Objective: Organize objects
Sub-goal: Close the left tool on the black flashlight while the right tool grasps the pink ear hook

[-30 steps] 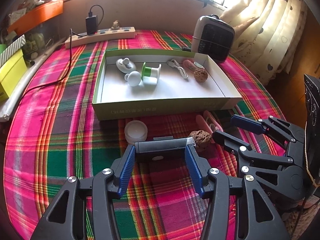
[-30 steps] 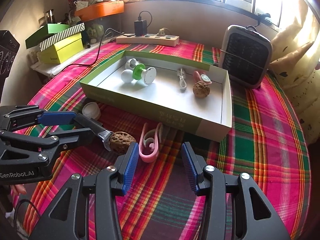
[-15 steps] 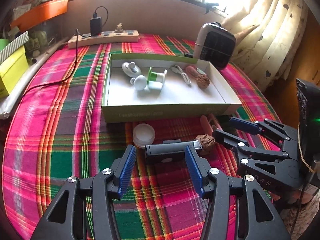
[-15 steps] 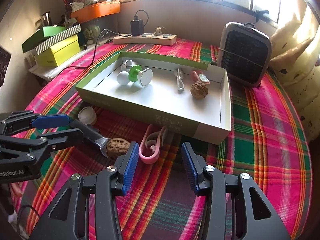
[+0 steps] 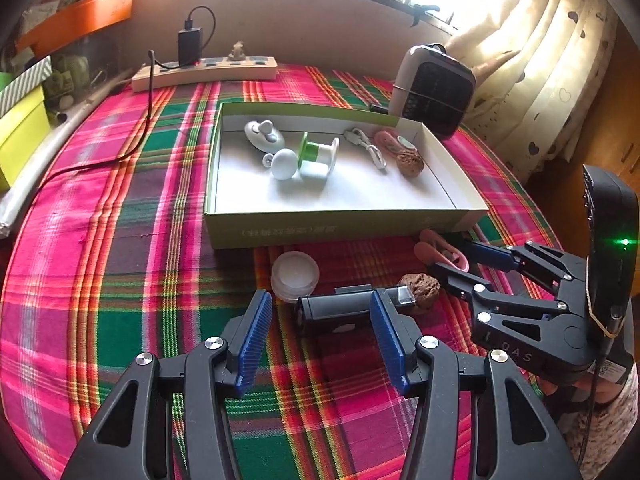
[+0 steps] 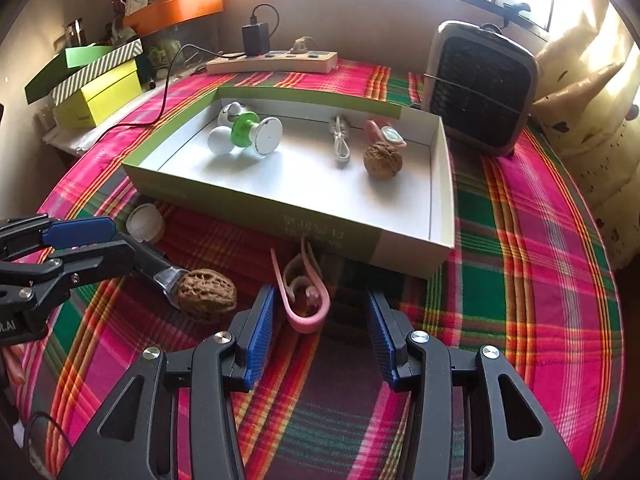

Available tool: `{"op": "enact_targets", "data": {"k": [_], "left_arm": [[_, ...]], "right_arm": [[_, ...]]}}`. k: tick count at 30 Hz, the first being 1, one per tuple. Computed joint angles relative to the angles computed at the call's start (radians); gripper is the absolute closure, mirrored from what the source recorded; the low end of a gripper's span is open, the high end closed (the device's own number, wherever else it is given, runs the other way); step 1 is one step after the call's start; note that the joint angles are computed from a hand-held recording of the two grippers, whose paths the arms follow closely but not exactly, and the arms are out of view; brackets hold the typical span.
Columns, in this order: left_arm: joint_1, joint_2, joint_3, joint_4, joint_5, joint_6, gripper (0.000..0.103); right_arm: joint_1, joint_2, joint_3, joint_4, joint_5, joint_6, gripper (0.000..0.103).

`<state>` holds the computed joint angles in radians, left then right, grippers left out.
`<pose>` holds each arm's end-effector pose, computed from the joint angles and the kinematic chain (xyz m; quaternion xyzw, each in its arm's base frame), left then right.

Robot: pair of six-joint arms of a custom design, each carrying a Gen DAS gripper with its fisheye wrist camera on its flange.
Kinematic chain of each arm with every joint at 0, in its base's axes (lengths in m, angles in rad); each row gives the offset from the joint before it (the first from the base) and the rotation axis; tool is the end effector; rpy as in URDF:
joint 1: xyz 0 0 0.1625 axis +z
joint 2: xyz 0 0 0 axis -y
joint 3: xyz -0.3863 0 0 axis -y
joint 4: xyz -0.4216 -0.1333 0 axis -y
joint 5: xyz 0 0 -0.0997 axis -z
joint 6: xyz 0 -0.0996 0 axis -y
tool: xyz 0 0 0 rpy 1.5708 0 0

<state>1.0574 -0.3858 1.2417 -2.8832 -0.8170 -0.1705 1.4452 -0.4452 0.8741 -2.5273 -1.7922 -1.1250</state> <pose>-0.1957 -0.7573 -0.0317 0.0725 0.9066 -0.3184 0.2672 0.0019 -0.8742 0.1198 0.4345 -0.8560 0.1477 0.2382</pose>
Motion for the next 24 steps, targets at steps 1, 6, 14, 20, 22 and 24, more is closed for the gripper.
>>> {"op": "enact_targets", "data": {"k": [1, 6, 14, 20, 22, 24], "left_arm": [[0.001, -0.001, 0.0, -0.002, -0.006, 0.001, 0.053], [0.007, -0.005, 0.001, -0.001, -0.037, 0.001, 0.053], [0.002, -0.004, 0.009, 0.001, -0.077, 0.03, 0.053], [0.0, -0.018, 0.037, -0.008, -0.102, 0.02, 0.053], [-0.005, -0.022, 0.048, -0.009, -0.105, 0.024, 0.053], [-0.009, -0.024, 0.058, -0.011, -0.107, 0.028, 0.053]], "right_arm": [[0.002, 0.003, -0.002, -0.002, -0.001, -0.002, 0.057], [0.001, 0.0, 0.006, -0.011, 0.005, -0.005, 0.059], [-0.004, -0.019, 0.035, -0.02, 0.019, -0.001, 0.076], [-0.006, -0.026, 0.044, -0.022, 0.019, 0.005, 0.078], [-0.007, -0.03, 0.049, -0.026, 0.02, 0.006, 0.078], [-0.008, -0.036, 0.058, -0.031, 0.023, 0.006, 0.079]]}}
